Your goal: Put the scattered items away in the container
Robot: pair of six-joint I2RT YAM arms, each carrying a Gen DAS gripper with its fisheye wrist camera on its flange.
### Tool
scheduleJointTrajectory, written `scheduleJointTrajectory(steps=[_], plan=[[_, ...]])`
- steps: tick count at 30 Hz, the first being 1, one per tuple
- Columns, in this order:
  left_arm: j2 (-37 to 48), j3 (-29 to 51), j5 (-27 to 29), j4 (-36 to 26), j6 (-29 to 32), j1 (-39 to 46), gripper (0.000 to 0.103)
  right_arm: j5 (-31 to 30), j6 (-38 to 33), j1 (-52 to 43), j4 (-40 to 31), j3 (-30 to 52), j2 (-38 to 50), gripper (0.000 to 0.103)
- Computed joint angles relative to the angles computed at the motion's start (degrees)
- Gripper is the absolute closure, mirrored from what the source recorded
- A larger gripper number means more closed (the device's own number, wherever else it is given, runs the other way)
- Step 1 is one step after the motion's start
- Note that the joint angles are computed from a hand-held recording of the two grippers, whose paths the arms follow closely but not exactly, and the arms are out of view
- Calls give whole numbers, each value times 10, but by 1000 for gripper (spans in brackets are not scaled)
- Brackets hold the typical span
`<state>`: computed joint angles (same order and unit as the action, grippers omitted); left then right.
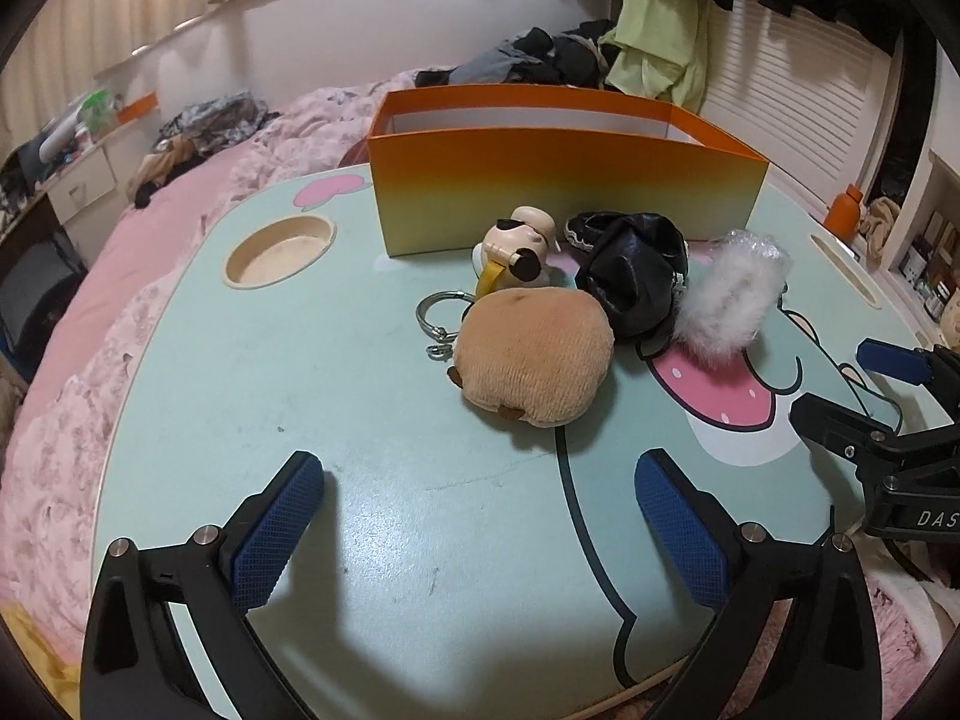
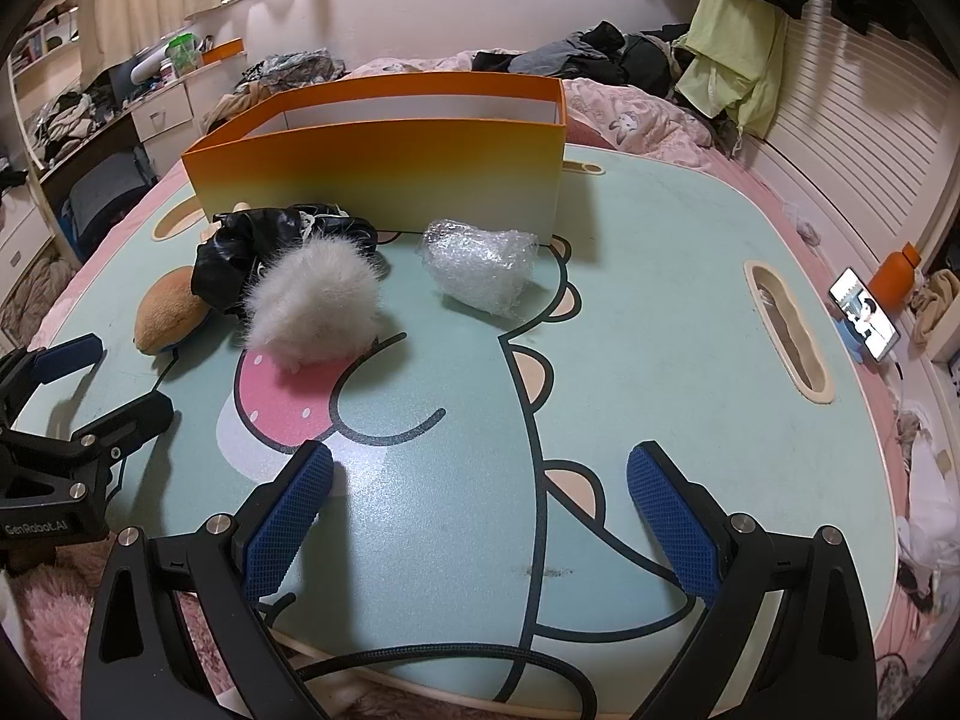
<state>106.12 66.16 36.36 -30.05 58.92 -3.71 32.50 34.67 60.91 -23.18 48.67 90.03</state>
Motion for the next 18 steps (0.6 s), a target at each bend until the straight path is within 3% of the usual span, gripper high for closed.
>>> scheduleJointTrajectory(steps=[7, 10, 12, 15, 18], plan=[[-2, -3, 3, 1, 0, 0, 0, -17, -35, -27, 3, 2, -62, 10], [-5, -6, 4, 3, -1, -1, 0, -10, -93, -49, -19, 69, -76, 10], [-7, -8, 5, 3, -1, -2, 0, -63, -142, -88, -24, 139, -52, 13], [-7, -9, 5, 3, -1, -2, 0, -171, -155, -147, -113, 299, 56, 44], [-6, -8, 5, 4, 0, -1, 0, -215, -164, -183, -227, 486, 204, 57]])
